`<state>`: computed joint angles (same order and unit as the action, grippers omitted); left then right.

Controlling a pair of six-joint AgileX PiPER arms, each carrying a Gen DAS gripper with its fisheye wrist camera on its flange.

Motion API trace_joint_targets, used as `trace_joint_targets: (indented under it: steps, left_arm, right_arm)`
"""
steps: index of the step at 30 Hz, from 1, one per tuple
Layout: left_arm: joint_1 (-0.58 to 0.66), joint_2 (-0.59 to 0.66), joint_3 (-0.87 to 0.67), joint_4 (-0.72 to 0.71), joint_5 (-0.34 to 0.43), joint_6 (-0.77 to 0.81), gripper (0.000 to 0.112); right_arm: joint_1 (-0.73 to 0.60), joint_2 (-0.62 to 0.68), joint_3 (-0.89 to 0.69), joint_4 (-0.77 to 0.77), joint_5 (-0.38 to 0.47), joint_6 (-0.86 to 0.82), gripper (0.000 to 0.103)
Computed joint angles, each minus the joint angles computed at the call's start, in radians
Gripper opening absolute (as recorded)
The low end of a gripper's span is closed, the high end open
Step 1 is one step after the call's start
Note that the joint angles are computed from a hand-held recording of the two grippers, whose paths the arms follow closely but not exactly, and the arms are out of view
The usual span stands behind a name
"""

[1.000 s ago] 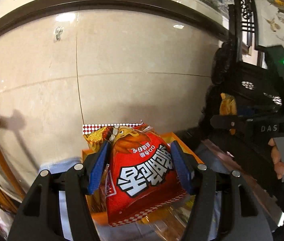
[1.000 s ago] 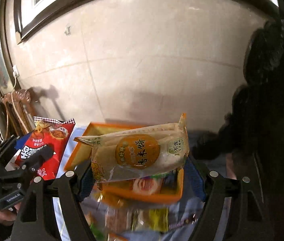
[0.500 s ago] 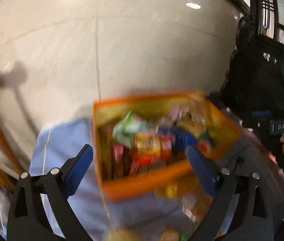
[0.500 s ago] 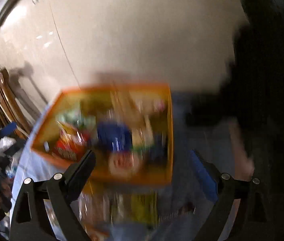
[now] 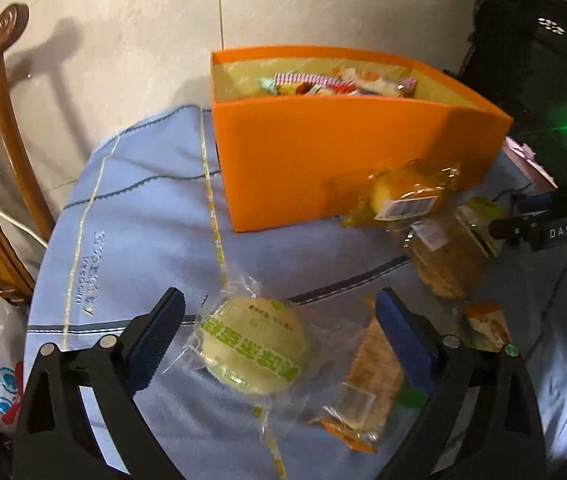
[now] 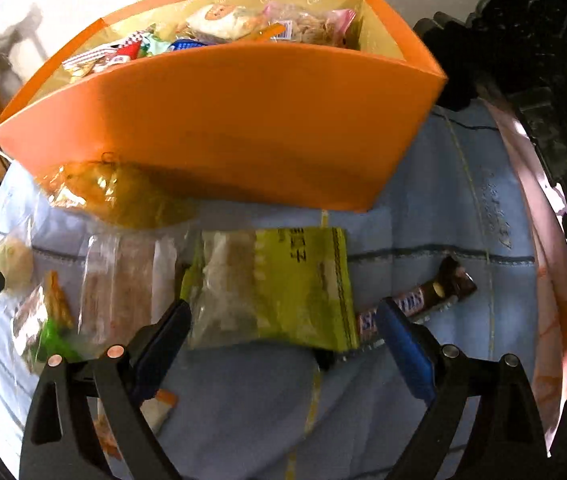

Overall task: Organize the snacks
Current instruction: 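Grasp the round pastry packet with the left tool while the right tool grasps the yellow-green seed bag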

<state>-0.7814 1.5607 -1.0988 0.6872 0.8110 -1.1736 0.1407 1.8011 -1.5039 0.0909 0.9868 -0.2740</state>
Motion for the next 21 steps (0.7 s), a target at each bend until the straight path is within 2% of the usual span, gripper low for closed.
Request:
trace_joint_targets:
  steps: [3, 4, 7, 9, 10, 13, 14, 15, 16, 17, 19, 21]
  left_arm:
    - [0.045, 0.065, -0.008, -0.057, -0.003, 0.039, 0.094]
    - [0.044, 0.098, -0.013, -0.050, 0.009, 0.017, 0.099]
    - [0.061, 0.102, 0.015, -0.059, -0.019, -0.055, 0.099]
    - [0.073, 0.086, 0.043, -0.076, -0.046, -0.102, 0.099]
    - [0.069, 0.088, 0.040, -0.076, -0.036, -0.096, 0.099]
    - [0.055, 0.081, 0.052, -0.072, -0.030, -0.086, 0.096]
    - [0.053, 0.078, 0.055, -0.069, -0.029, -0.086, 0.091]
    - [0.043, 0.067, 0.068, -0.056, -0.033, -0.098, 0.087]
    - [0.038, 0.061, 0.074, -0.050, -0.034, -0.100, 0.082]
    - [0.030, 0.061, 0.067, -0.052, -0.025, -0.101, 0.081]
    - [0.029, 0.058, 0.073, -0.054, -0.028, -0.104, 0.081]
    - [0.037, 0.070, 0.052, -0.073, -0.012, -0.079, 0.088]
  right_arm:
    - [0.038, 0.048, -0.029, -0.072, 0.003, 0.053, 0.097]
    - [0.044, 0.062, -0.027, -0.085, -0.004, 0.070, 0.100]
    - [0.047, 0.052, 0.022, -0.062, -0.071, 0.051, 0.099]
    - [-0.006, 0.063, 0.024, 0.043, -0.036, 0.022, 0.100]
    - [-0.014, 0.058, 0.032, 0.057, -0.042, -0.001, 0.100]
    - [0.001, 0.062, 0.018, 0.021, -0.002, -0.004, 0.100]
    - [0.003, 0.067, 0.005, 0.018, 0.012, 0.008, 0.098]
    - [0.004, 0.064, 0.002, 0.028, 0.005, 0.012, 0.086]
    - [0.010, 0.072, -0.023, 0.032, -0.009, 0.013, 0.078]
    - [0.029, 0.053, -0.008, -0.004, -0.030, 0.036, 0.075]
    - [0.056, 0.048, -0.003, -0.048, -0.052, 0.058, 0.077]
    - [0.067, 0.067, -0.019, -0.071, -0.033, 0.079, 0.090]
